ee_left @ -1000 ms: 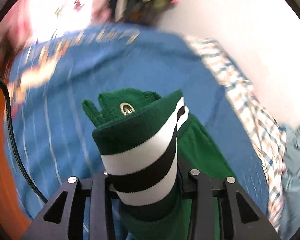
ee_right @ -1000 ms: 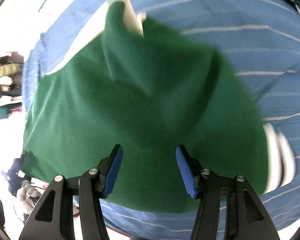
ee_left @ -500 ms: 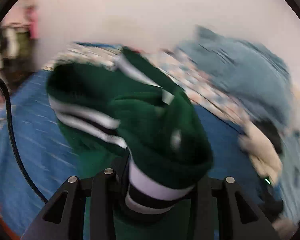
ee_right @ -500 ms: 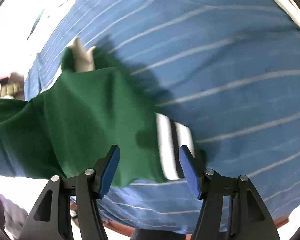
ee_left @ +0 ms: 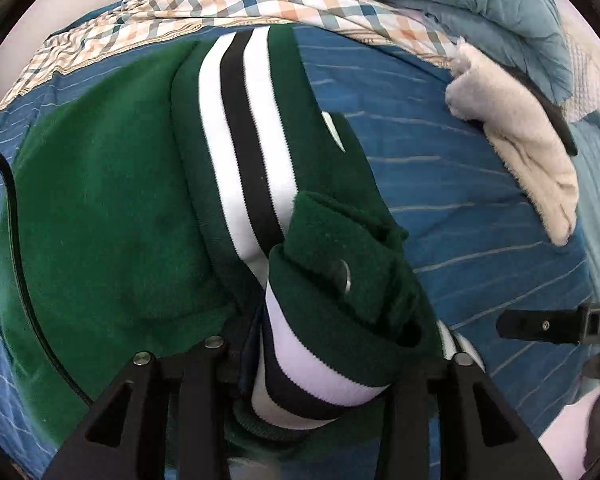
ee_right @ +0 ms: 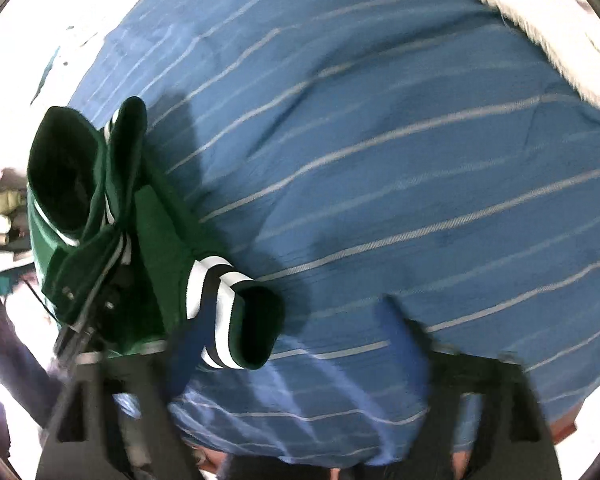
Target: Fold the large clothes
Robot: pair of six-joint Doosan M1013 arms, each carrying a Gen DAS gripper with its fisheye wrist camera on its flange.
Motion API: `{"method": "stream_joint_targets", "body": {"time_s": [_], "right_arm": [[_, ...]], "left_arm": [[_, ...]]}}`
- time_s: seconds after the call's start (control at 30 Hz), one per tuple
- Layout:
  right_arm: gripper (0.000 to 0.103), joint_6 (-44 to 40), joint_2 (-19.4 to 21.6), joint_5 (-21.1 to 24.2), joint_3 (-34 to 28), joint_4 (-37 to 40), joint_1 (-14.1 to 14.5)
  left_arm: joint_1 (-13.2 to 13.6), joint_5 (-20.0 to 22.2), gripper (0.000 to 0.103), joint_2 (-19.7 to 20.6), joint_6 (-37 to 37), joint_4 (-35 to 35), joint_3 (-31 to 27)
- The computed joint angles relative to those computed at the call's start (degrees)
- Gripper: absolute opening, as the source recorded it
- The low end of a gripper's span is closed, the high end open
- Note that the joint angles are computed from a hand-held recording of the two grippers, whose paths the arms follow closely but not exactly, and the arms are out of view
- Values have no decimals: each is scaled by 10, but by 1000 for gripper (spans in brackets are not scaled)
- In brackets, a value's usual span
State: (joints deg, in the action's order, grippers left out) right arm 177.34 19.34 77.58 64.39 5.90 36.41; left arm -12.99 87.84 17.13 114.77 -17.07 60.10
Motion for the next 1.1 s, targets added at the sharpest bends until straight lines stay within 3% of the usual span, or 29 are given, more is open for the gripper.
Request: {"method": "stream_joint_targets", "body": {"time_s": [0.03, 0.07, 0.13, 0.27, 0.37, 0.5, 0.6, 0.67, 0.73, 0.8, 0.83, 0.87, 0.9, 0.97, 1.1], "right_arm": [[94, -18, 2, 15, -10, -11, 1], [94, -34, 3, 18, -16, -13, 1], [94, -67, 1, 11, -23, -8, -2], [94, -107, 3, -9, -47, -7, -9], [94, -120, 6, -64, -58, 2, -15], [94, -150, 22, -165, -57, 80, -28], [78, -171, 40, -215, -65, 137, -29], [79, -183, 69, -164, -114, 117, -22], [79, -197, 110, -62, -174, 102, -19], [79, -183, 126, -30, -173, 135, -23], [73, -186, 128, -32, -166, 147, -24], [37, -184, 130, -29, -166, 142, -22], [25, -178, 127, -36, -161, 130, -20], [14, -148, 115, -67, -145, 126, -16], [7, -68, 65, -150, -106, 69, 3]], "left_arm": [[3, 5, 50, 0, -2, -10, 1], [10, 26, 73, 7, -14, -37, -18], [21, 46, 95, 10, -29, -73, -33], [38, 63, 95, 17, -69, -71, -74], [64, 41, 95, 3, -99, -13, -73], [79, -49, 95, -31, -144, 218, -11], [94, -45, 95, -25, -185, 357, 32], [110, -35, 95, -17, -220, 381, 50], [124, -32, 95, -9, -247, 380, 69], [117, -48, 96, -7, -240, 414, 96], [113, -60, 99, -7, -232, 429, 110], [110, -70, 103, -8, -233, 436, 119], [106, -79, 103, -8, -243, 446, 126], [106, -78, 103, -8, -264, 448, 125], [111, -73, 103, -10, -290, 435, 122]]}}
